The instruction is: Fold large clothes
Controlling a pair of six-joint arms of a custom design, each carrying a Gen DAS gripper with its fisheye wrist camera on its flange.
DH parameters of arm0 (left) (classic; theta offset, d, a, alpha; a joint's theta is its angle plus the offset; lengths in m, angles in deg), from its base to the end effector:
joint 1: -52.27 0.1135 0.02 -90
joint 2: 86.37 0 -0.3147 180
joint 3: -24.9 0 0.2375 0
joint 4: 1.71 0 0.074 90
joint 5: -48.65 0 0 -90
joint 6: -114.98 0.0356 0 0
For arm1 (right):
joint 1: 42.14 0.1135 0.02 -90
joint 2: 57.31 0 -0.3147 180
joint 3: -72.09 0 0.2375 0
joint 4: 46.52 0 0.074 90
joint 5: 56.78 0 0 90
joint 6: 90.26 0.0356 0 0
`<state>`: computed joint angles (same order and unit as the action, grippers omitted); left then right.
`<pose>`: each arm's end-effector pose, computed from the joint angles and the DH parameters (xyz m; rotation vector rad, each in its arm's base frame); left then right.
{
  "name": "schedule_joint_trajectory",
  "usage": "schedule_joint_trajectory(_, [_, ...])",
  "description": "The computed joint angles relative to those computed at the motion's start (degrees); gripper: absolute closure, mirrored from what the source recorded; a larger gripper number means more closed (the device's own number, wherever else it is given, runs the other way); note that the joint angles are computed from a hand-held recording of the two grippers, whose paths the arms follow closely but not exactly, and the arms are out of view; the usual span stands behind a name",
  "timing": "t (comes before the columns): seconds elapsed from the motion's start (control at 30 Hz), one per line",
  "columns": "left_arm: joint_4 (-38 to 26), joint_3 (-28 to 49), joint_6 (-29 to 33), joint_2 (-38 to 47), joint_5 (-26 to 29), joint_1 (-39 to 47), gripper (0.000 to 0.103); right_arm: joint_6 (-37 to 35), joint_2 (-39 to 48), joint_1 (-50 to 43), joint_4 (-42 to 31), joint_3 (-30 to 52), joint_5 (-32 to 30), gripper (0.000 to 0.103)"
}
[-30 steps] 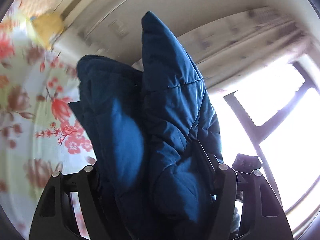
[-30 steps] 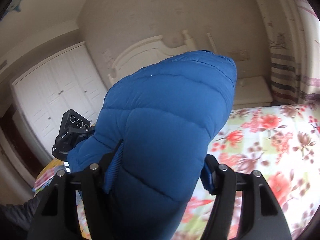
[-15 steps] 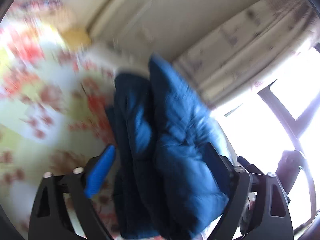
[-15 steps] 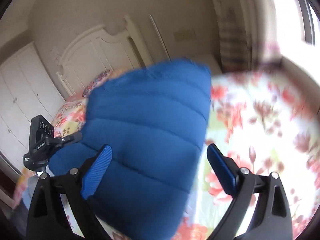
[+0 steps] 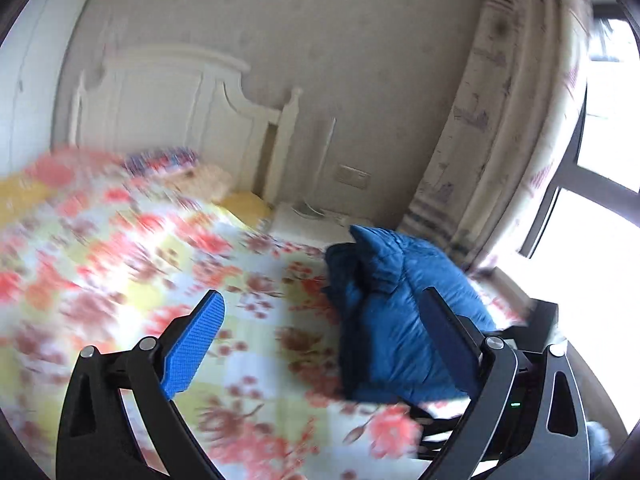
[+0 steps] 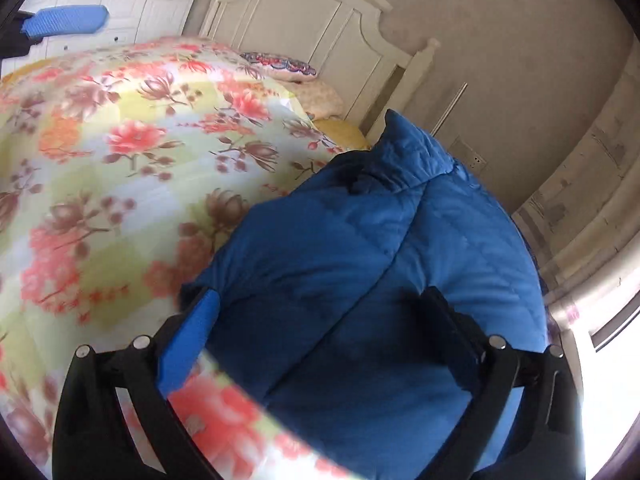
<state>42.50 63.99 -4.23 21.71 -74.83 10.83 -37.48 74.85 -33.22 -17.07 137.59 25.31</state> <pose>0.2356 -0.1818 0.1475 -0.1612 1.9284 -0.2366 0.4066 0.0688 0.0626 -0.9376 2.0075 -0.1202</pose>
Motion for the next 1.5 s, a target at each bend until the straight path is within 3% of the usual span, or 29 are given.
schedule_joint_trajectory(0.1, [-5.1,-2.79,-0.95,-6.62,-15.33,-9.54,0.004,-0.27,-6.09,-3.84,8.79,-12.88,-4.88,0.005])
schedule_joint_trajectory(0.17, [-9.81,-2.95,-3.32,-10.7,-24.52,-16.36,0.004,0.96,-8.81,-8.57,16.33,-21.05,-10.75,0.004])
schedule_joint_trajectory(0.23, [-10.29,-2.45,-3.16,-12.08,-31.09,-21.85,0.004,4.01,-12.42,-16.59,22.45,-28.89,-20.35,0.003])
schedule_joint_trajectory(0.3, [-11.65,-0.48,-1.73,-12.97,-34.54,-26.14,0.004,8.69,-16.59,-25.2,28.81,-35.39,-30.6,0.003])
schedule_joint_trajectory(0.4, [-19.19,3.88,-4.88,-12.28,-36.83,-29.31,0.004,15.47,-19.24,-38.88,39.29,-41.47,-45.37,0.002])
schedule_joint_trajectory(0.43, [-22.57,5.73,-6.74,-11.01,-37.29,-30.01,0.004,18.57,-17.96,-42.46,44.96,-43.16,-48.67,0.002])
schedule_joint_trajectory(0.47, [-27.49,7.85,-9.38,-10.1,-37.61,-30.66,0.004,20.18,-18.71,-44.9,45.17,-43.57,-50.48,0.002])
schedule_joint_trajectory(0.57, [-37.87,13.12,-15.39,-5.36,-34.23,-30.22,0.004,20.5,-20.66,-46.99,38.39,-42.38,-52.21,0.002])
schedule_joint_trajectory(0.67, [-42.85,16.67,-17.29,-0.71,-30.11,-28.93,0.004,19.7,-16.62,-47.13,39.65,-43.42,-49.08,0.002])
schedule_joint_trajectory(0.83, [-41.82,17.12,-18.15,2.62,-24.14,-26.41,0.004,17.86,-9.57,-42.76,42.6,-44.14,-40.65,0.002])
schedule_joint_trajectory(0.93, [-41.77,16.77,-18.72,2.75,-23.83,-26.21,0.004,18.48,-7.04,-40.87,44.29,-43.7,-36.9,0.002])
schedule_joint_trajectory(1.5, [-45.26,17.44,-19.19,0.85,-27.8,-29.49,0.004,17.93,-14.74,-43.71,38.02,-44.78,-39.52,0.002])
